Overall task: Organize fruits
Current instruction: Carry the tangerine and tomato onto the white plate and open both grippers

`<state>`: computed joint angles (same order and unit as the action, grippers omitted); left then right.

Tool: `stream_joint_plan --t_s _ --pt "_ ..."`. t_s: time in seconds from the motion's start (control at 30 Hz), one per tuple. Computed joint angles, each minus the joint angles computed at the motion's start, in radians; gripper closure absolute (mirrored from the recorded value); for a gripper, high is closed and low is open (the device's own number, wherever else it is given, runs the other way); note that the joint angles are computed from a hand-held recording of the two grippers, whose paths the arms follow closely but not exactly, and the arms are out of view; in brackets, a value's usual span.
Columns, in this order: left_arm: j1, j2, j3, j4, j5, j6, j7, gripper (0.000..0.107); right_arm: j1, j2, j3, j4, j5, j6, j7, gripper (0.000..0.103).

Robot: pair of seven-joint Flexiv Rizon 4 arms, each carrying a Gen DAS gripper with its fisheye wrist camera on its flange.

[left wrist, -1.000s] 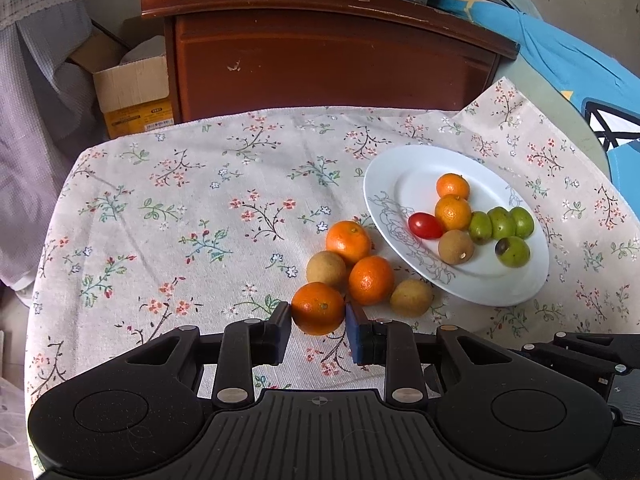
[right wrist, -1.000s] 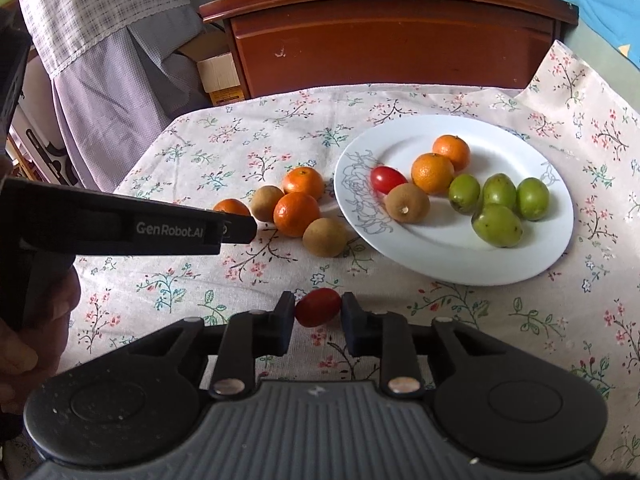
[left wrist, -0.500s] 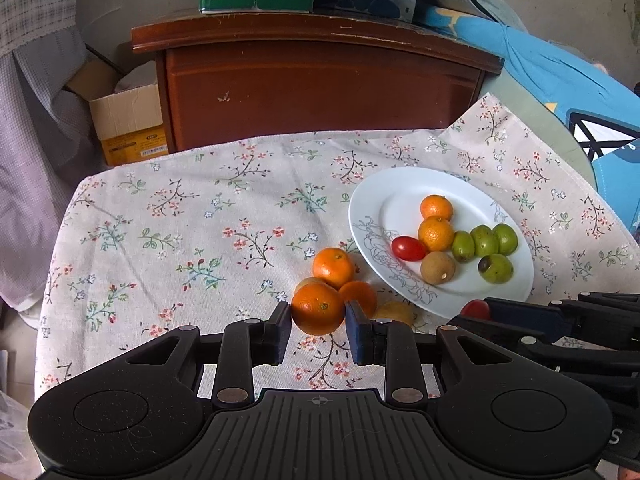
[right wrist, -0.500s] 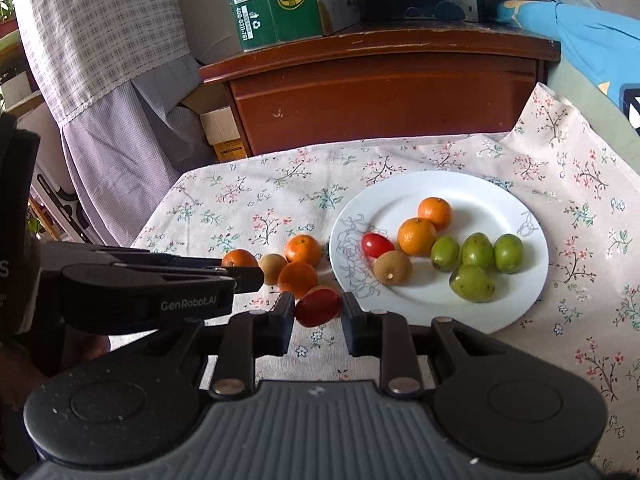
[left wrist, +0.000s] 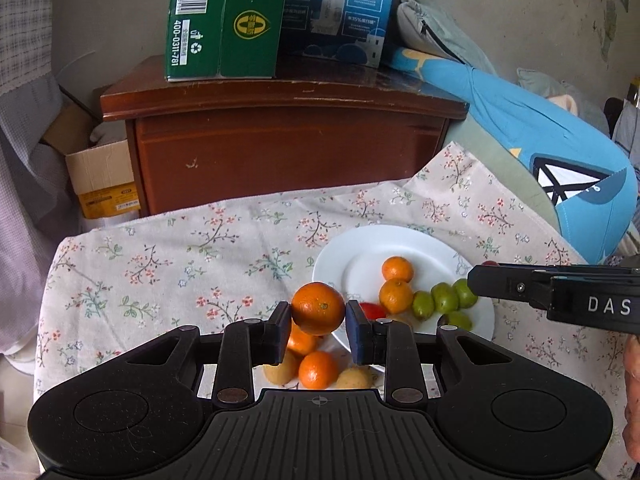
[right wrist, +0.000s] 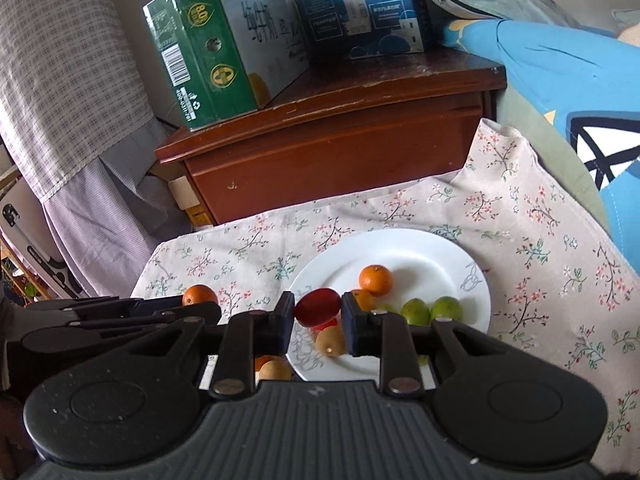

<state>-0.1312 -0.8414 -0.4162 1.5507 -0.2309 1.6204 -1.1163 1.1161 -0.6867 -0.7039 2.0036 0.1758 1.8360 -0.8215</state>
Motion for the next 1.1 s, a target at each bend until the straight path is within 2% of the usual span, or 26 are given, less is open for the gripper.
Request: stream_joint_plan --t_s 0.1,0.23,0.33,0.47,0.7,0.9,1.1 --pt "-0.001 -0.013 -0.008 -0.03 -0.001 -0.015 0.01 0.08 -0.007 -0.007 -0.027 -0.006 -0.003 -0.003 -0.008 0.078" --pt "-0.024 -0.036 0.006 -0.082 -0.014 -0.05 0.021 0.08 -0.072 -0.002 0.016 -0.027 -0.001 -0.001 0.002 0.078" --pt "-0.034 -0.061 0.0 -0.124 -0.022 -0.074 0.043 0.08 -0.144 0.006 0.083 -0.044 -0.006 -0.002 0.021 0.078" --pt "-0.045 -0.096 -0.014 -0.18 -0.043 -0.114 0.079 0.08 -0.191 0.001 0.123 -0.059 -0.015 -0.004 0.044 0.078" --pt "-0.107 -0.155 0.042 -0.293 -0.086 -0.194 0.094 0.08 -0.337 -0.009 0.272 -0.109 -0.04 -0.009 0.085 0.078" --pt "-0.143 -0.193 0.08 -0.361 -0.107 -0.246 0.089 0.08 -0.39 -0.029 0.318 -0.128 -0.072 -0.031 0.134 0.078" --pt "-0.152 -0.217 0.082 -0.4 -0.123 -0.268 0.095 0.08 -0.421 -0.045 0.342 -0.144 -0.103 -0.041 0.169 0.076"
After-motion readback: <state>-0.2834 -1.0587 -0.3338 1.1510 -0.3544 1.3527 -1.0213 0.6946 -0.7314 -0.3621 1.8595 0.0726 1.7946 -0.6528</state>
